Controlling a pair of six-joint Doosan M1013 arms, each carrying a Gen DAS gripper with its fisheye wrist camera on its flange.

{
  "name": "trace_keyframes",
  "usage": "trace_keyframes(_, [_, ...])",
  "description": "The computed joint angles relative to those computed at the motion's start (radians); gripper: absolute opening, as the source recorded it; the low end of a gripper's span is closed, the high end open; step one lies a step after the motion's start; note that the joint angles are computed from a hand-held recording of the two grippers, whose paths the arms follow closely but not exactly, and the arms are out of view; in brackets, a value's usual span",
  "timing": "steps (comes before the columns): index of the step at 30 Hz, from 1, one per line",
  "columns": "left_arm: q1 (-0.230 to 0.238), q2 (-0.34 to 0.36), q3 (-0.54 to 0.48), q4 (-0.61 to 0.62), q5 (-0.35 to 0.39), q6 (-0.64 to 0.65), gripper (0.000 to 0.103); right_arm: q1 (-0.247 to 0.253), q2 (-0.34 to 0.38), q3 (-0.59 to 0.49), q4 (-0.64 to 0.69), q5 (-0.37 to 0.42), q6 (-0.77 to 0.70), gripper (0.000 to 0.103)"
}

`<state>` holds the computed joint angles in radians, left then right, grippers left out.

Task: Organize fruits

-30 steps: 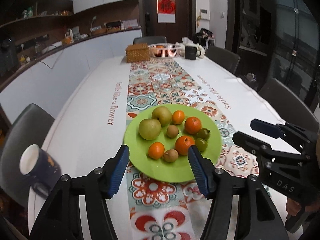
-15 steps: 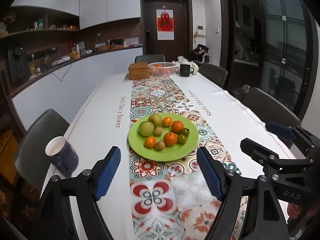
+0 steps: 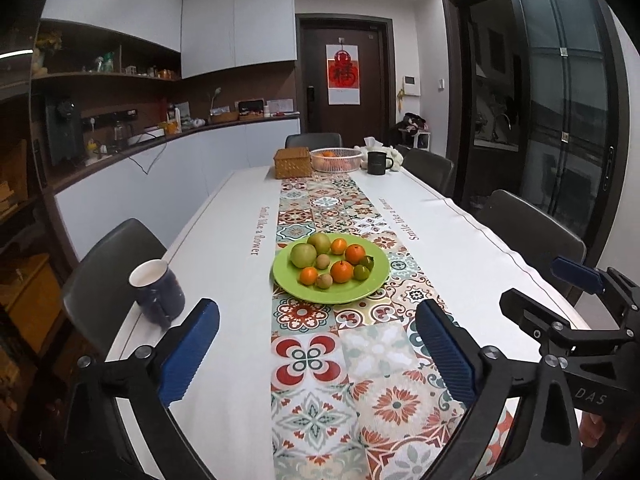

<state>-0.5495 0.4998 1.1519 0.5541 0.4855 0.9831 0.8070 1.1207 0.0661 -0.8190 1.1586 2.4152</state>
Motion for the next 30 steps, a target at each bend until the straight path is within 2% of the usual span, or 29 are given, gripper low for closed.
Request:
trace_keyframes(2, [-0.007, -0.013, 0.024, 0.051, -0.006, -0.048, 0.101, 0.006, -0.063, 0.133, -0.030, -0.046, 0.069, 0.088])
trace_keyframes(10, [-0.015, -0.037, 0.070, 0.119, -0.023, -0.120, 0.103, 0.018, -0.137, 0.289, -0.074, -0.080, 0.172, 0.088])
trace_keyframes(15, [-0.017, -0.043, 0.088, 0.124, -0.030, -0.138, 0.103, 0.022, -0.158, 0.338, -0.087, -0.092, 0.206, 0.088])
trace_keyframes(30, [-0.021, -0.054, 0.115, 0.148, -0.029, -0.173, 0.103, 0.027, -0.164, 0.356, -0.098, -0.089, 0.221, 0.088])
